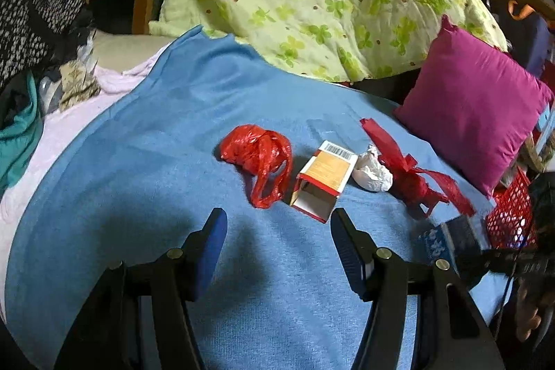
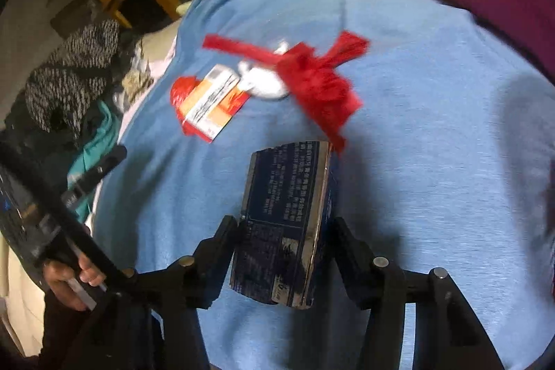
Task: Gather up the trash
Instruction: 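Hold the blue box in the right tool while the left tool grasps the orange-and-white box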
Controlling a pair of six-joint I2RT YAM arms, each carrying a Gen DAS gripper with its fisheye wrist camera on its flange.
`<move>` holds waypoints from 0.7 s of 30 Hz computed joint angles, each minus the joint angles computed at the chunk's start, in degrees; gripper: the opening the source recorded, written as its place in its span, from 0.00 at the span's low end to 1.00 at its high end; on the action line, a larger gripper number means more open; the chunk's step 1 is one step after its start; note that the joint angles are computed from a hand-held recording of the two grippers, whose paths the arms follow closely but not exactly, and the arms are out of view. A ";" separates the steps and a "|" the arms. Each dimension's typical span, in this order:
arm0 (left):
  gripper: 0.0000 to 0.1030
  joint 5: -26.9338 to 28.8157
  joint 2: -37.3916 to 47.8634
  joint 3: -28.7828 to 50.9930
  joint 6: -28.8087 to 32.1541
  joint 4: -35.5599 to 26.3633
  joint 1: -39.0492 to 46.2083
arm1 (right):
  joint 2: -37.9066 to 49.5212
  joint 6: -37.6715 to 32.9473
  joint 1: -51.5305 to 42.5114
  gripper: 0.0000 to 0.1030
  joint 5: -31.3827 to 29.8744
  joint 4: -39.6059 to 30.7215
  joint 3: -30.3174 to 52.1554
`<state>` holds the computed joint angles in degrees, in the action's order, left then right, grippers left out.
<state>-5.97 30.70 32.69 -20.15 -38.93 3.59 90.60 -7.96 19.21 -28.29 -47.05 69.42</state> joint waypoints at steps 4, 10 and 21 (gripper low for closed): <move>0.61 0.10 2.01 0.24 -1.21 1.20 -3.00 | -1.20 0.56 -5.37 0.37 -3.92 1.51 0.09; 0.71 -2.83 13.27 4.02 1.02 8.00 -8.43 | 1.42 -0.39 -10.57 0.37 -5.06 0.96 2.41; 0.72 3.28 38.20 15.57 11.55 11.67 -5.07 | 2.67 0.78 -15.56 0.64 -16.84 -1.26 5.01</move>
